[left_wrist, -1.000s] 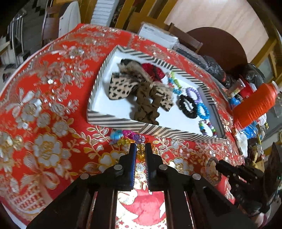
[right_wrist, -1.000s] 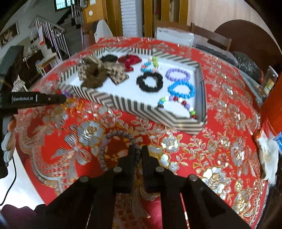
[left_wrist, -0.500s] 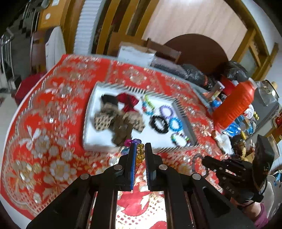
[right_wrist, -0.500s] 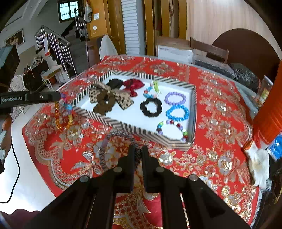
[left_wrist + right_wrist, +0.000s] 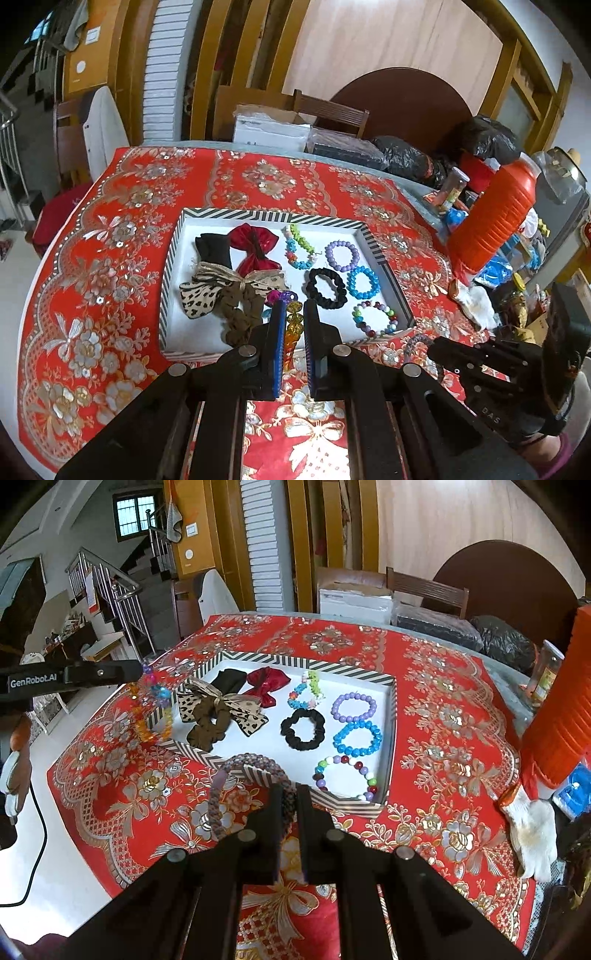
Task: Organize jewelry
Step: 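Carry the amber bracelet into the tray with the left gripper while the right carries the silver bracelet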
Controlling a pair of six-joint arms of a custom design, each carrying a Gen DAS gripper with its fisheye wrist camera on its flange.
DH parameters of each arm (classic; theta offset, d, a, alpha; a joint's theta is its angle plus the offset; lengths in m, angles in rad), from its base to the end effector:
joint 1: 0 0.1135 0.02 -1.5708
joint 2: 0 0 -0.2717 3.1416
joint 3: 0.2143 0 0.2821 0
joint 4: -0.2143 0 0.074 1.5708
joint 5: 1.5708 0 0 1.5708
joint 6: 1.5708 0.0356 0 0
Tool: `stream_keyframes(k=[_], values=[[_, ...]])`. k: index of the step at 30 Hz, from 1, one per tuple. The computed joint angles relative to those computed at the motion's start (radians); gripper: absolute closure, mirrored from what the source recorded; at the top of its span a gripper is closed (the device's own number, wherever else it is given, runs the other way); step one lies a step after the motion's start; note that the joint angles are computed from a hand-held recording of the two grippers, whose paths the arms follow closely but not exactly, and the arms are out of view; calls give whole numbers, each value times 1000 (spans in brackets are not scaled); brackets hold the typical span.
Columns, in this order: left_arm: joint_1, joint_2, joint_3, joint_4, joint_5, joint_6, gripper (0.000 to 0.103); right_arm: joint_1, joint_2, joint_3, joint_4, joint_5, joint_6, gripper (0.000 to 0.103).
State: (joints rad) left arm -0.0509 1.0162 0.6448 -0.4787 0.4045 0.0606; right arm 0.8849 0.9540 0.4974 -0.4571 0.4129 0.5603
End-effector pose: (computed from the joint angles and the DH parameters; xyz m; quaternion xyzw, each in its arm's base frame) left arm 0.2250 -0.0255 0.2202 0.1218 0.9113 -0.1863 0.3463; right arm 0.1389 0.1471 0.1830 -0.0844 0.9249 0.0633 0.3652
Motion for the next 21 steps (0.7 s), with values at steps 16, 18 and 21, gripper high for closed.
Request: stream_keyframes(k=[16,18,21], values=[[-107,116,36,90,-101,-34,99,-90,26,11,50,-46,-41,96],[-121,127,42,97,-107,-41,99,-100,33,13,64,-50,-48,96],[-137,145,49,109,-110,-47,99,-117,47,17,79,-63,-53,96]])
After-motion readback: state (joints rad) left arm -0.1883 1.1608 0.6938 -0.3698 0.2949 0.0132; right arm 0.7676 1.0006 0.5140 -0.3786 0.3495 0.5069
